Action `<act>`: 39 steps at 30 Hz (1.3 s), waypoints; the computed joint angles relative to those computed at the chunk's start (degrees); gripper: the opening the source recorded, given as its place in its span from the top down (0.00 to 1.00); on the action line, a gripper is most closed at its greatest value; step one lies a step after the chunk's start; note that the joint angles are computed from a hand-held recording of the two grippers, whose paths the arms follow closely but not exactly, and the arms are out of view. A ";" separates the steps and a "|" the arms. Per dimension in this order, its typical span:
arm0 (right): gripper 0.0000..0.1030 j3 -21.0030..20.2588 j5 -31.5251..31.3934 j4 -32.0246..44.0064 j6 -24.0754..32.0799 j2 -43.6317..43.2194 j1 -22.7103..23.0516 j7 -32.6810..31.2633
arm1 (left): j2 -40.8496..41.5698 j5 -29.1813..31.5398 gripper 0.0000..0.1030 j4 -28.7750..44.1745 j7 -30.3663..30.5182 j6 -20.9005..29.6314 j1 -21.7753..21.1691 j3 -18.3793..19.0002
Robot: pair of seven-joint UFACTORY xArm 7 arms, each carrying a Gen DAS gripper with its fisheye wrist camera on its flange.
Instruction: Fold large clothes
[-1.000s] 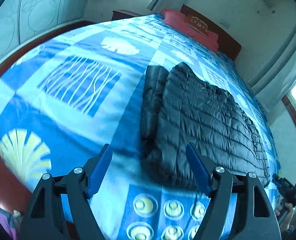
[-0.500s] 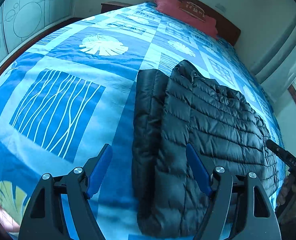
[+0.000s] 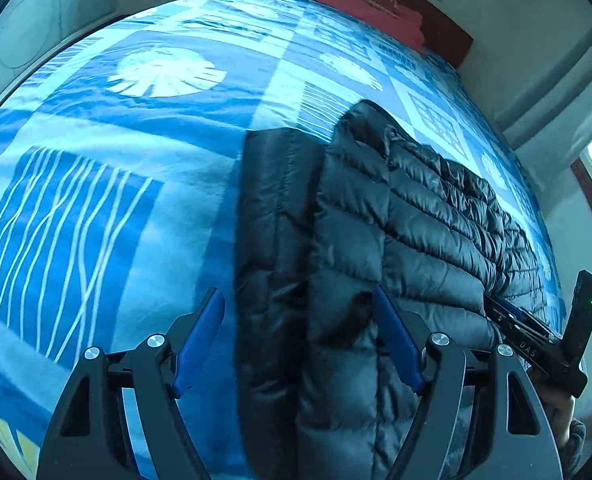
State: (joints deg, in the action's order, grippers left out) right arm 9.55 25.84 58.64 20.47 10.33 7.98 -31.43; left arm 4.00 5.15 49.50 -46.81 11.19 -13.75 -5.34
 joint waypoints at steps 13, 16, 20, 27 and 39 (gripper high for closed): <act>0.61 0.74 0.49 -1.81 -3.45 -0.40 0.12 -0.21 | 7.36 -21.71 0.20 6.16 22.66 3.16 4.76 -5.09; 0.61 0.98 0.99 -2.25 -4.57 -0.32 0.02 -0.96 | 6.85 -27.16 0.50 6.03 28.04 2.36 5.46 -7.02; 0.61 1.17 1.07 -2.96 -5.59 -0.72 0.05 -1.31 | 4.55 -28.32 0.76 5.66 26.62 2.09 3.69 -6.25; 0.61 2.09 6.27 -3.96 -5.48 -2.57 -0.98 -5.13 | -0.61 -1.42 0.81 8.59 3.74 5.60 -3.69 -0.20; 0.51 -9.10 22.29 -7.45 3.86 -16.42 -2.58 -20.22 | 9.78 16.97 0.81 34.03 -6.66 21.03 -11.36 -2.54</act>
